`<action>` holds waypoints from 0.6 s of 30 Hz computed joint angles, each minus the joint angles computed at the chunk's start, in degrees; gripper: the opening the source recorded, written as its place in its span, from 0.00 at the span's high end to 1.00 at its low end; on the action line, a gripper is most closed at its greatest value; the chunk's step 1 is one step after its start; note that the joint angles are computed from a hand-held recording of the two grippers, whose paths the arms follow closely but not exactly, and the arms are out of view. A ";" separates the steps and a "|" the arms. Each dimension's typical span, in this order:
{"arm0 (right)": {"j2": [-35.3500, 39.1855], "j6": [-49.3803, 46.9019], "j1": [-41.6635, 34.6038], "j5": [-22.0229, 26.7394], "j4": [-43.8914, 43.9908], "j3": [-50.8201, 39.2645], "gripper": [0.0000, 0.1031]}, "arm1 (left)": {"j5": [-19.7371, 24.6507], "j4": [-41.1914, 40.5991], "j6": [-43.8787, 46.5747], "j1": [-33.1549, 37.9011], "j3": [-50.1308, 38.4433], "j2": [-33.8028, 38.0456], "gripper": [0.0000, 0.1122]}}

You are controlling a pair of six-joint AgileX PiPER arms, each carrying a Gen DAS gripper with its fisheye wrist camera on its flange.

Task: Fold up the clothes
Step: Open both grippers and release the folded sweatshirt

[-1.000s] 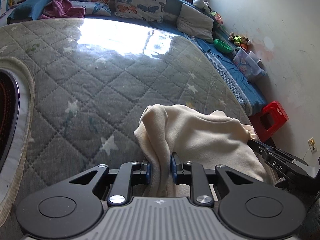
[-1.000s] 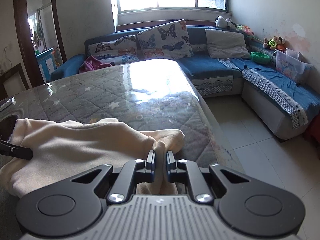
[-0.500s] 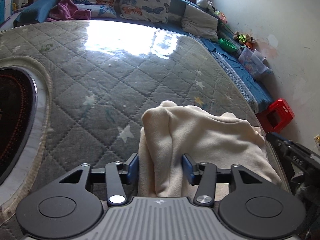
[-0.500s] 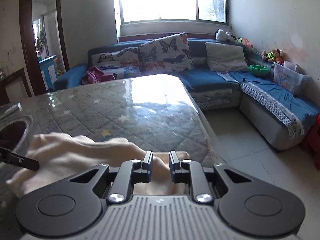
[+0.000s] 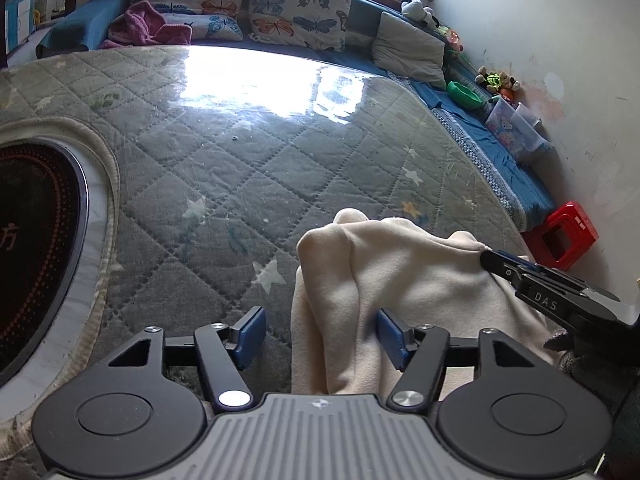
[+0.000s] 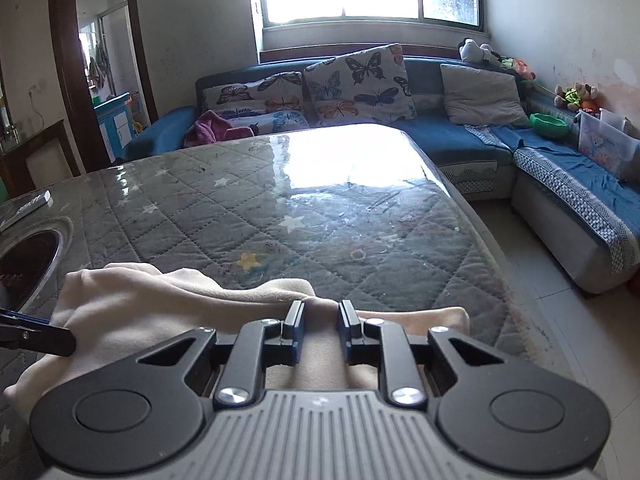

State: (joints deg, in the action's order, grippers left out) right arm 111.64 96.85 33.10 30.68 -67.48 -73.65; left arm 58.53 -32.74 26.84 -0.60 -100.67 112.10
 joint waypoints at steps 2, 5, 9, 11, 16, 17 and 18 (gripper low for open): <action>-0.93 1.92 0.44 0.10 -1.54 1.09 0.78 | -0.40 0.21 0.14 -0.15 0.37 -0.21 0.39; -2.50 4.01 1.64 0.65 -3.78 2.81 0.73 | -1.06 0.77 -0.01 -0.46 1.05 -0.70 0.37; -4.77 6.45 3.29 0.45 -5.97 5.56 0.66 | -2.83 2.04 -0.03 -1.18 2.81 -1.98 0.34; -5.60 7.36 4.30 0.56 -6.30 6.85 0.65 | -3.95 2.31 0.45 -1.36 4.08 -2.79 0.32; -8.15 10.22 7.21 1.18 -7.43 10.91 0.58 | -6.20 3.22 1.01 -1.98 6.87 -4.48 0.30; -8.72 11.33 7.91 1.52 -8.08 11.91 0.58 | -6.61 3.37 1.03 -2.12 7.38 -4.78 0.29; -9.25 12.24 8.53 1.84 -8.55 12.78 0.55 | -6.98 3.62 0.88 -2.31 7.87 -5.10 0.29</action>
State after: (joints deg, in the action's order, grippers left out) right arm 102.39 109.09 41.63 32.52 -76.03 -60.87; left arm 51.55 -29.12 27.72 -2.91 -92.80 107.00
